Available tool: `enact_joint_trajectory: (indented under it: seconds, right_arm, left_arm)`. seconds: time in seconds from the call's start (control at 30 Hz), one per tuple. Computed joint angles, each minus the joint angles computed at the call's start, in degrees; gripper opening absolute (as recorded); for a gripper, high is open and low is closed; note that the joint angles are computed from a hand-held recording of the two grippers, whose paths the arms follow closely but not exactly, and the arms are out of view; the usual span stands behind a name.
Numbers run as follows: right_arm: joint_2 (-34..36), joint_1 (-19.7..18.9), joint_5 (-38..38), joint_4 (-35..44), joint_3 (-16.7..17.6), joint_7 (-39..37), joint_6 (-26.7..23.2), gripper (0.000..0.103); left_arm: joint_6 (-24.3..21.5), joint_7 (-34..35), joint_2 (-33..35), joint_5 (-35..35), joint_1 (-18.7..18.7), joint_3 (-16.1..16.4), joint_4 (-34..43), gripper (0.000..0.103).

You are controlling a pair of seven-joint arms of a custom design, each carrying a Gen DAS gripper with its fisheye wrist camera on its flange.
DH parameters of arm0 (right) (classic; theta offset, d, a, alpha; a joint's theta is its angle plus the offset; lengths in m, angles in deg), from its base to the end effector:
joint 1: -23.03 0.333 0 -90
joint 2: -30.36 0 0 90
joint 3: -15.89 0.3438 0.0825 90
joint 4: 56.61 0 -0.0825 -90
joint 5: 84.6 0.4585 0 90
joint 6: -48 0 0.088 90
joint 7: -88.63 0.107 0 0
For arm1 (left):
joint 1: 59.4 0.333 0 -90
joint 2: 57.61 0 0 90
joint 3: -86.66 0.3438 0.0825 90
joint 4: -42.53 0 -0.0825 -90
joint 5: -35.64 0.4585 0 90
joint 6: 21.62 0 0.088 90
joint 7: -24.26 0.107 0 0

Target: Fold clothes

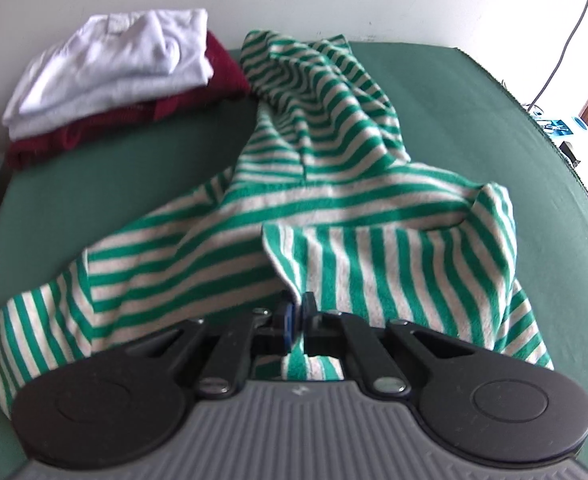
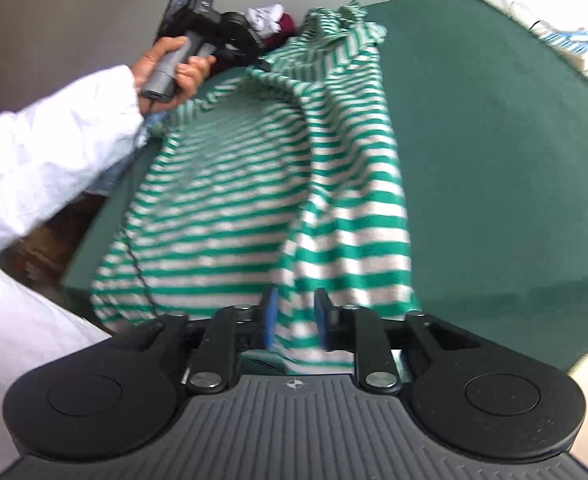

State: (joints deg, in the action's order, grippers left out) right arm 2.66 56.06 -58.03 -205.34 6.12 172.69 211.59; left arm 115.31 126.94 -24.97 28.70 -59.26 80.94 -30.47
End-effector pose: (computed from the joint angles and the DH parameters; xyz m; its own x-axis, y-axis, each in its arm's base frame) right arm 0.4556 0.1668 0.4806 0.2275 -0.8914 -0.3919 -0.8029 0.0560 -0.5935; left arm 0.8469 -0.0619 0.4899 -0.2355 -0.9704 0.0534 -0.8270 0.1712 -0.5354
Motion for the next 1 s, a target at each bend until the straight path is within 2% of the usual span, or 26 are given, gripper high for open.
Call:
enact_joint_trajectory:
  seconds: [0.07,0.13,0.17,0.23,0.27,0.3,0.37,0.43,0.47,0.5,0.6,0.63,0.7,0.73,0.8,0.87,0.93,1.0]
  right_arm:
    - [-0.8,-2.2,-2.8,-0.6,1.3,2.0,-1.7,0.034]
    - [0.1,1.5,1.8,0.0,-1.8,-1.2,-1.1,0.033]
    - [1.2,2.4,2.9,0.6,-2.2,-2.3,-0.7,0.033]
    - [4.5,0.5,1.1,3.0,0.4,-1.0,-3.0,0.021]
    - [5.7,-0.2,0.7,4.1,1.2,-0.7,-4.4,0.011]
    - [5.5,1.0,3.4,4.4,0.2,-3.4,-4.8,0.008]
    - [5.3,2.6,8.6,5.1,-1.3,-8.3,-6.3,0.008]
    - [5.8,1.8,10.2,6.1,-1.2,-10.3,-9.9,0.013]
    - [6.4,0.2,8.8,6.7,0.1,-8.6,-12.0,0.019]
    - [6.7,-1.4,7.5,7.0,1.5,-7.1,-13.3,0.021]
    - [3.1,-5.4,6.9,3.3,5.0,-2.2,-7.9,0.021]
    - [1.5,-7.9,3.9,1.5,7.2,2.1,-5.5,0.022]
    - [-1.2,-14.5,-5.3,-1.4,12.6,11.6,-3.2,0.033]
    - [-1.7,-15.9,-8.2,-2.1,13.5,13.3,-3.6,0.035]
    - [-1.1,-15.1,-11.1,-2.3,12.0,12.3,-5.2,0.036]
    - [1.4,-10.5,-10.2,-1.5,6.8,7.0,-6.6,0.041]
    - [4.2,-7.9,-8.5,-0.6,4.1,3.6,-6.1,0.043]
    - [6.3,-5.3,-3.9,-0.4,1.5,-0.2,-2.6,0.044]
  left_arm:
    - [0.5,0.3,-0.2,0.0,0.1,-0.1,-0.5,0.0]
    - [0.9,0.5,-0.1,0.1,0.0,-0.1,-0.5,0.0]
    - [0.9,0.5,0.0,0.2,-0.1,0.0,-0.2,0.001]
    - [1.5,0.6,0.1,0.7,-0.3,0.2,0.4,0.001]
    - [1.9,0.9,0.1,0.8,-0.3,0.2,0.7,0.001]
    - [2.5,1.2,0.0,1.0,-0.3,0.2,0.8,0.003]
    - [4.2,1.9,-0.5,1.5,-0.4,0.3,0.5,0.004]
    - [5.8,2.1,-0.7,2.3,-0.7,0.7,0.1,0.004]
    - [5.8,2.1,-0.6,2.8,-0.8,1.0,0.1,0.004]
    - [5.8,2.1,-0.5,3.2,-0.8,1.2,0.0,0.004]
    - [3.8,1.8,-0.2,5.1,-1.0,2.3,-0.5,0.004]
    - [3.8,2.0,-0.7,5.0,-0.7,2.2,-1.6,0.003]
    - [4.0,5.2,-2.9,0.7,2.1,-0.5,-4.8,0.002]
    - [4.0,8.2,-4.3,-3.2,4.2,-2.5,-6.8,0.001]
    - [4.0,16.7,-7.8,-10.8,7.2,-6.1,-11.4,0.001]
    - [5.3,22.9,-11.0,-14.1,7.2,-7.1,-15.9,0.003]
    - [4.7,26.8,-12.9,-17.1,6.6,-7.6,-18.6,0.018]
    - [2.5,28.6,-13.9,-19.7,5.8,-7.4,-20.3,0.023]
